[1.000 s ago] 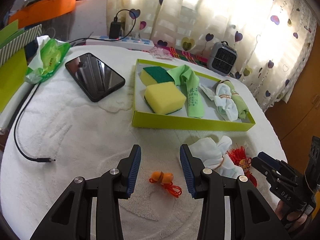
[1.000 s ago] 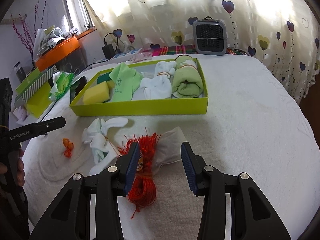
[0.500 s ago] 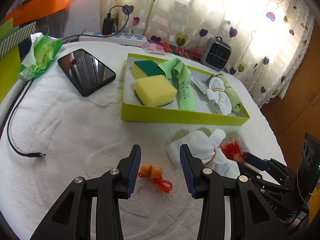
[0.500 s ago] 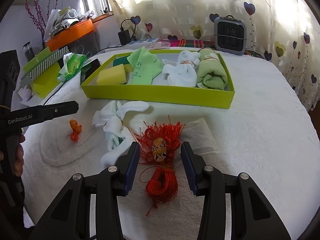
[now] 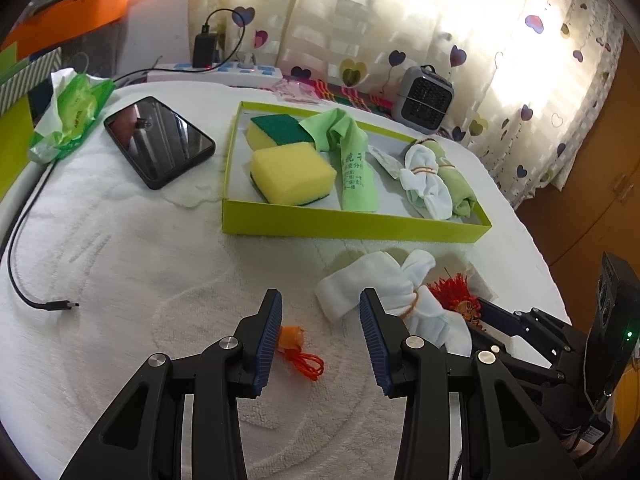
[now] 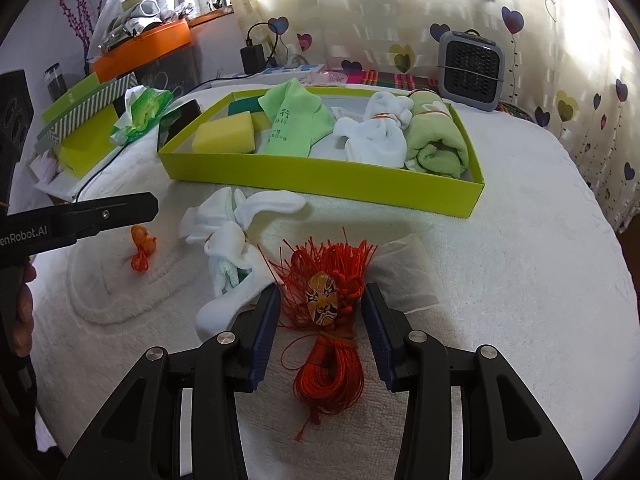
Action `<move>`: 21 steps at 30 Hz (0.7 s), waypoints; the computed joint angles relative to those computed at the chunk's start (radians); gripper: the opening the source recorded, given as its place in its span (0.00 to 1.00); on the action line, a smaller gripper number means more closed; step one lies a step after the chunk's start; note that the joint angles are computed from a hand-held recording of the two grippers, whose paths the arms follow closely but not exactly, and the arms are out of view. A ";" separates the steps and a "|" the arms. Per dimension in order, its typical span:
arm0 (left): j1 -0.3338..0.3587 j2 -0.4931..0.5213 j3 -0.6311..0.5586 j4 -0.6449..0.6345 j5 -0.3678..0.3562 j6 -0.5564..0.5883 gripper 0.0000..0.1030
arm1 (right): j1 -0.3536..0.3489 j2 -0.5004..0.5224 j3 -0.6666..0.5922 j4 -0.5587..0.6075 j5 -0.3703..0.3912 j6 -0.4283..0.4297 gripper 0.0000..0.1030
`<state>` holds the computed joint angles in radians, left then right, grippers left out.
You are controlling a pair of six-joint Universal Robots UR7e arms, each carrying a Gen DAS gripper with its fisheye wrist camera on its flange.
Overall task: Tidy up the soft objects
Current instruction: 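Grasp the red tassel ornament with the right tool while the left grasps the white tied sock, then lift the red tassel with the right tool while the left lifts the white sock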
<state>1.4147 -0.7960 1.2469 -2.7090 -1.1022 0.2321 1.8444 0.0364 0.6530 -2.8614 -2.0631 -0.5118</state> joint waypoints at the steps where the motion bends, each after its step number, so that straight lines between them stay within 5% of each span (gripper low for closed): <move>1: -0.002 0.001 0.000 0.004 0.000 0.000 0.38 | 0.001 0.003 -0.003 -0.006 -0.010 -0.004 0.34; 6: -0.008 0.006 0.000 0.019 0.001 0.001 0.38 | -0.003 -0.008 0.014 -0.024 -0.009 0.011 0.22; 21: -0.025 0.020 0.001 0.055 -0.022 -0.031 0.49 | -0.013 -0.067 0.126 -0.123 0.074 0.029 0.18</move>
